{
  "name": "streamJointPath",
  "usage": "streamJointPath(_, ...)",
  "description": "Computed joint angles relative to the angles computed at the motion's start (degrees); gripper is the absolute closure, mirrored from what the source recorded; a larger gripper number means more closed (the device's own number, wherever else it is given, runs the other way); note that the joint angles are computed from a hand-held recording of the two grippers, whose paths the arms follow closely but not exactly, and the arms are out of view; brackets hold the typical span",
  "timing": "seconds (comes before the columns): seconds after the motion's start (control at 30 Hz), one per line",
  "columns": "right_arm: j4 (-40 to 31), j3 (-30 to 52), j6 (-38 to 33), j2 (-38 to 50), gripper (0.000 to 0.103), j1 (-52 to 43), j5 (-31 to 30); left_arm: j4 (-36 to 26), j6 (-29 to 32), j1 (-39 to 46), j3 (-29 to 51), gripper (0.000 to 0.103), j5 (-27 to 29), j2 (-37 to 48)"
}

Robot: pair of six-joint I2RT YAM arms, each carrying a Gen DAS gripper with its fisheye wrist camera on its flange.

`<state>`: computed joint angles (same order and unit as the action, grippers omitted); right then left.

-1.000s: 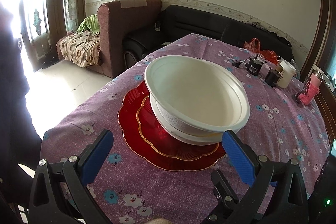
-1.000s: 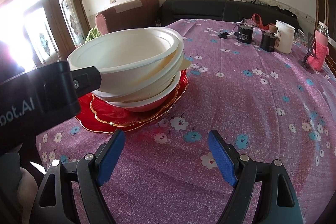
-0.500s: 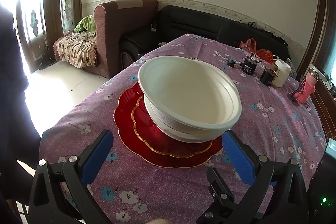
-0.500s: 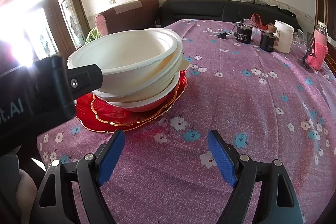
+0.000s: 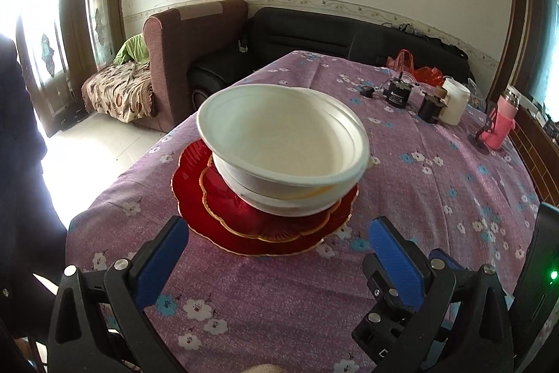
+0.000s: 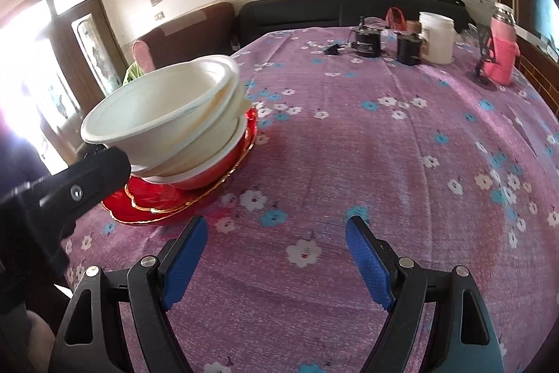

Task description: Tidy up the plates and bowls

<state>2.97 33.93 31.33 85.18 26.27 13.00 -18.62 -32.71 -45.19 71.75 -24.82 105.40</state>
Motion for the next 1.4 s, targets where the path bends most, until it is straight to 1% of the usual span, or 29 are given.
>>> streamJointPath(0.27, -0.2, -1.93, -0.78, -2.77, 0.018, 1.53, -0.19, -3.03, -1.35, -2.76, 2.16, 0.0, -2.94, 0.99)
streamJointPath(0.6, 1.06, -5.09, -0.49, -5.76, 0.018, 0.1, -1.46, -4.43, -1.72, -4.63, 3.49, 0.0, -3.83, 1.91)
streamJointPath(1.0, 2.24, -6.26, 0.17, -6.05, 0.018, -2.67, -3.13, -4.73, -2.32, -3.87, 4.1, 0.0, -2.82, 2.98)
streamJointPath(1.4, 2.48, -5.09, -0.37, -3.91, 0.018, -2.03, -3.43, -4.06, -2.25, -2.97, 3.71, 0.0, -1.43, 3.44)
